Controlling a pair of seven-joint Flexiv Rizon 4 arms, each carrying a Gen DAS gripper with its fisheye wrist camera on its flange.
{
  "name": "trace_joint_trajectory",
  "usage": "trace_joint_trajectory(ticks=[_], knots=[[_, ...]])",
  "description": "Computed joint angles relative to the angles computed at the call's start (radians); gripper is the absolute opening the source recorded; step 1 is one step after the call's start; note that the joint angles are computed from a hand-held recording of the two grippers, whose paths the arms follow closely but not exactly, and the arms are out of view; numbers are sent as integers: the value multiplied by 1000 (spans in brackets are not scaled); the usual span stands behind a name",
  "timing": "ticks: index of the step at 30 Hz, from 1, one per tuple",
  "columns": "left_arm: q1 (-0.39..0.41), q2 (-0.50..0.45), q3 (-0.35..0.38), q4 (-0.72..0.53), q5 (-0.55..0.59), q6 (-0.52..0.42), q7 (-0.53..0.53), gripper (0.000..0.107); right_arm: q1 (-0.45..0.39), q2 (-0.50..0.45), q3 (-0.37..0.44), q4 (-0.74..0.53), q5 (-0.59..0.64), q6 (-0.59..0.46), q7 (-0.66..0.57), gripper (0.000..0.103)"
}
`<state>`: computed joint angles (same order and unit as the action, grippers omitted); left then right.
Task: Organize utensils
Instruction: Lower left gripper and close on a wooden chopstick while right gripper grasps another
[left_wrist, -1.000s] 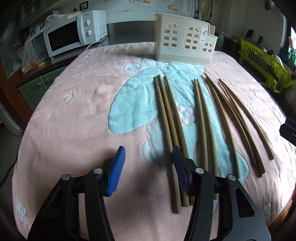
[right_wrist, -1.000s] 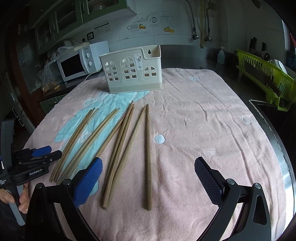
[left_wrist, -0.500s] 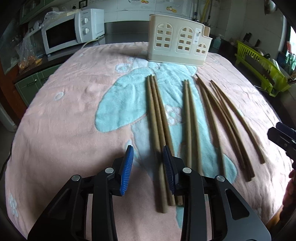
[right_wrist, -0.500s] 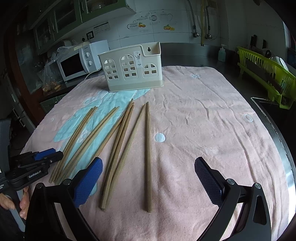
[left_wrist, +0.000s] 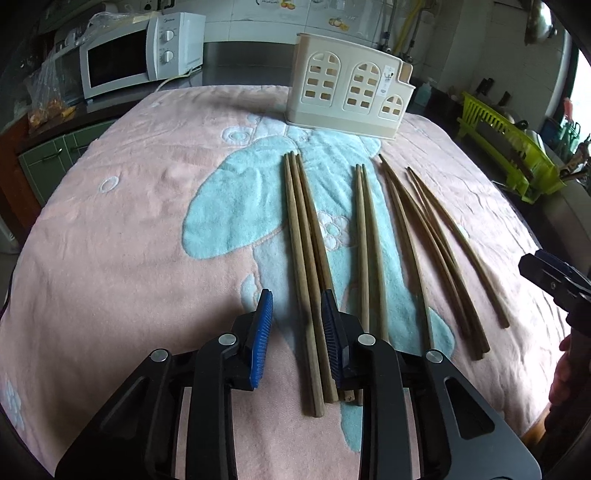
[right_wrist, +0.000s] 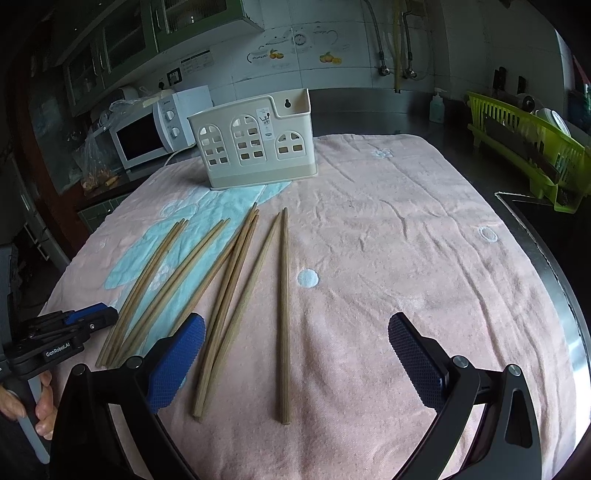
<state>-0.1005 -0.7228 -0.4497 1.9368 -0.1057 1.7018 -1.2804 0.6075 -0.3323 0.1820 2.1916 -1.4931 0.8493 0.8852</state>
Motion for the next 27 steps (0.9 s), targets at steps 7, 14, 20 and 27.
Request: trace_joint_trajectory(ticks=[7,14,20,27], knots=[[-40,3,40,-12,-6,-19,7,21,0,0,1,-1,1,2,-4,96],[-156,22,177,-34,-16,-19,-6,22,-4,0,-1,1,-4,9,3,96],[-227,12,249,-61,-22,-30,-15,20,-12,-9,-5,0,-25,32,14,96],[-210,5,238,-69,-26,-23,-19,9,-19,-3,-3,12,-22,40,16,86]])
